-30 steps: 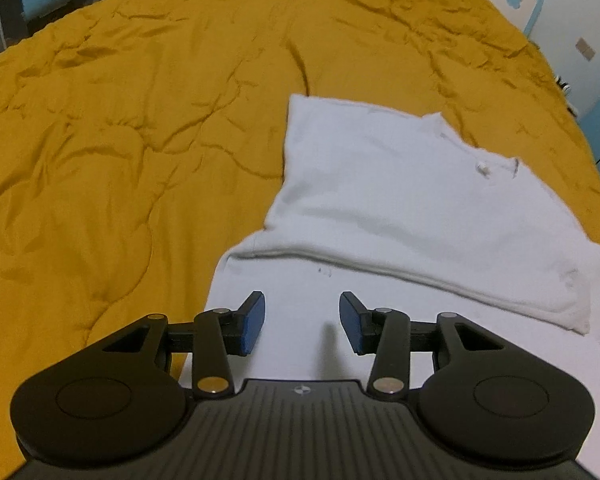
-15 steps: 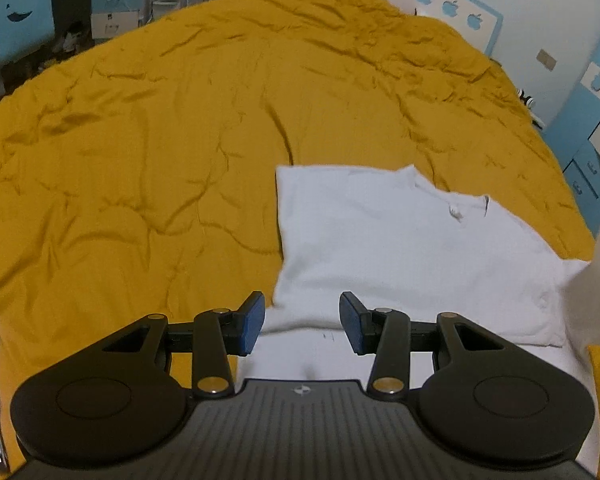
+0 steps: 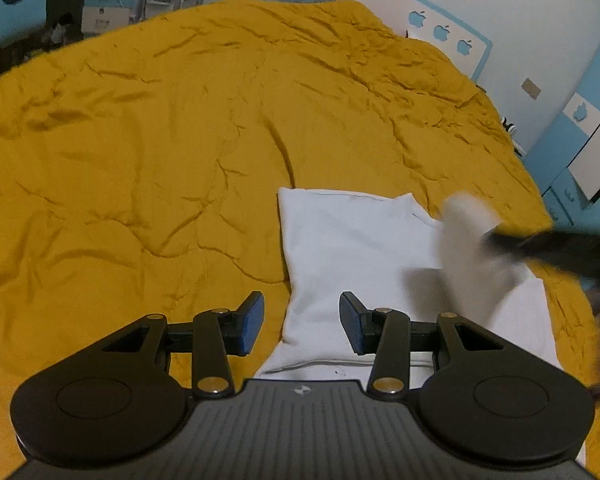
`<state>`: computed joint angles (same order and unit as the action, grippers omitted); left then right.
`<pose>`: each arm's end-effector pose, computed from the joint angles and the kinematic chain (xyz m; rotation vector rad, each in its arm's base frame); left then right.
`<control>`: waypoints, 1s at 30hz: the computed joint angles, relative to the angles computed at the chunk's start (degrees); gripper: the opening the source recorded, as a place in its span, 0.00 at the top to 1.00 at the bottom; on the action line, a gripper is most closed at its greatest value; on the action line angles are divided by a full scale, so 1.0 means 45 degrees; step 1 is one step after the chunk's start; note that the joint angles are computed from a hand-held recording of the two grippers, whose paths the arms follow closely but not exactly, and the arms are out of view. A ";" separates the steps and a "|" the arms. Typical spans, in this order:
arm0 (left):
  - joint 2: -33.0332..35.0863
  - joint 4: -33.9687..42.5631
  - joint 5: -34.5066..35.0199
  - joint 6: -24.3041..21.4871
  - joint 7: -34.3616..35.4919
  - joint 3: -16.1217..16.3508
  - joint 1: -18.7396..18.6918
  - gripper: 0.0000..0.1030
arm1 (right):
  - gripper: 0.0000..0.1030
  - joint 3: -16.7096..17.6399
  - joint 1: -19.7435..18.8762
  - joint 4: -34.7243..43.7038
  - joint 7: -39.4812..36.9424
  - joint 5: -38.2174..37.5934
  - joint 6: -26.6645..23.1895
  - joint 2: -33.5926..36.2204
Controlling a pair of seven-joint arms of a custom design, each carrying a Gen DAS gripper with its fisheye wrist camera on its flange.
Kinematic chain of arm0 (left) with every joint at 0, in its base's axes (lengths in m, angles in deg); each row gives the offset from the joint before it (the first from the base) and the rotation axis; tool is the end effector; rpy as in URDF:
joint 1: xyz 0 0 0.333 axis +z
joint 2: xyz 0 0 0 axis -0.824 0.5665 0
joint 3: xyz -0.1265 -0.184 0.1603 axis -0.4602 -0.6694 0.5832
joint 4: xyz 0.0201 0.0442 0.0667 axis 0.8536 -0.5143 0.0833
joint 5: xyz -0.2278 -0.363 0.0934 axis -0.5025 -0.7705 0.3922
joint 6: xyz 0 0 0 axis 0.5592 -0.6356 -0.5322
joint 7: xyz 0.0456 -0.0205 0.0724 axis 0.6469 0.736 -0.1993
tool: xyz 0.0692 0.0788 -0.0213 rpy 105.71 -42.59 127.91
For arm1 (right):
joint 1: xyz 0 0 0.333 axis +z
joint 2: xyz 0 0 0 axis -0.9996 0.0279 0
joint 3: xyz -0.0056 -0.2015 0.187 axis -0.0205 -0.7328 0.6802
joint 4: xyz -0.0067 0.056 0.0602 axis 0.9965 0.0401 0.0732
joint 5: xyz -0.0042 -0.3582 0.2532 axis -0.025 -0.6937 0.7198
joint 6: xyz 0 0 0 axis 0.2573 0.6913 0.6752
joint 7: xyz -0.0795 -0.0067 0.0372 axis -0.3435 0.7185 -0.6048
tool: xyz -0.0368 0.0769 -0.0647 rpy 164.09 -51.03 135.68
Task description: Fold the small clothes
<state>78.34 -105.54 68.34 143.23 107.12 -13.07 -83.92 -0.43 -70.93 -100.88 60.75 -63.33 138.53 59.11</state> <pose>0.5999 -0.4383 0.4034 -2.0264 1.8116 -1.0177 0.6479 0.2613 0.4560 -1.6822 1.6773 -0.3047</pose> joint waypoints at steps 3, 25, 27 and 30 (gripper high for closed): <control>0.0306 0.0112 -0.0319 0.0391 0.0280 -0.0082 0.0178 0.50 | 0.94 0.0459 -0.0024 0.1061 -0.0455 0.0671 -0.0322 0.1651; 0.6177 0.7886 -0.0578 -0.1413 0.5795 0.0626 -0.2215 0.34 | 0.67 -0.0118 -0.0929 -0.5427 -0.3015 0.3867 0.2197 -0.2348; 0.6717 0.8737 -0.0158 -0.2086 0.5450 0.1240 -0.2745 0.41 | 0.66 -0.0339 -0.0979 -0.6566 -0.2747 0.3440 0.2433 -0.3168; 0.6823 0.8927 0.0454 -0.2534 0.4730 0.1740 -0.3124 0.76 | 0.61 -0.0508 -0.1355 -0.8022 -0.1234 0.1335 0.2757 -0.4268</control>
